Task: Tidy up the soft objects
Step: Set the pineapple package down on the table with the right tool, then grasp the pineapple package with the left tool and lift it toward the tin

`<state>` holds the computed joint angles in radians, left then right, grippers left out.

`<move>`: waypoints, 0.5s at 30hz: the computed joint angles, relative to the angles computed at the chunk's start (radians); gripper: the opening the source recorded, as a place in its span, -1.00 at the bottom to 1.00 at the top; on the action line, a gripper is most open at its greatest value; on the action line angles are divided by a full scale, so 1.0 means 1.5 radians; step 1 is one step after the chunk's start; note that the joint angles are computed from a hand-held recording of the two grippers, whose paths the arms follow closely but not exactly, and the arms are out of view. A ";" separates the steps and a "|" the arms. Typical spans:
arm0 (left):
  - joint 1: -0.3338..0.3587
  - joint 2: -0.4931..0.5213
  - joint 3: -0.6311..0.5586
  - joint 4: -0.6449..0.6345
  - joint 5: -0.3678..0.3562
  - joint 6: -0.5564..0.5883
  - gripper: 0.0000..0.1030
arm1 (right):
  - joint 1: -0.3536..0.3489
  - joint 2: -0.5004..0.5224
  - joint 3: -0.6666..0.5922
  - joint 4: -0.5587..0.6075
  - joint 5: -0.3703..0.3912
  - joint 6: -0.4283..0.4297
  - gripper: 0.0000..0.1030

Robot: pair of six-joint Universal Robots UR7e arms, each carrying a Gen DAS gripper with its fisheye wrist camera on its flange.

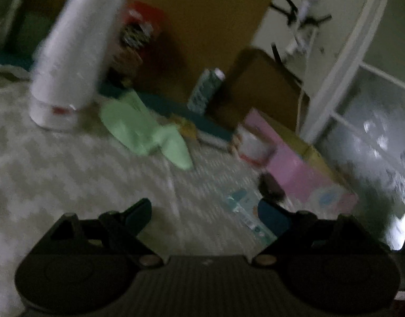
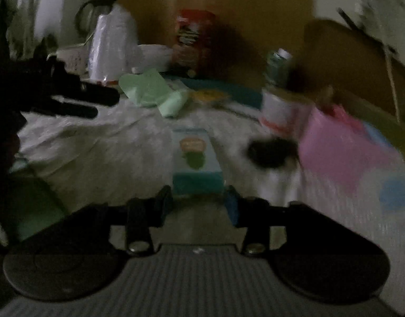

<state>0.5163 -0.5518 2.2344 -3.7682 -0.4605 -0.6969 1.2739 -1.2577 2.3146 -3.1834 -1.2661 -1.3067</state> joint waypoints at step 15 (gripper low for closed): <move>0.067 0.012 -0.177 0.228 -0.074 0.131 0.40 | -0.045 -0.012 0.016 0.034 0.067 -0.034 0.28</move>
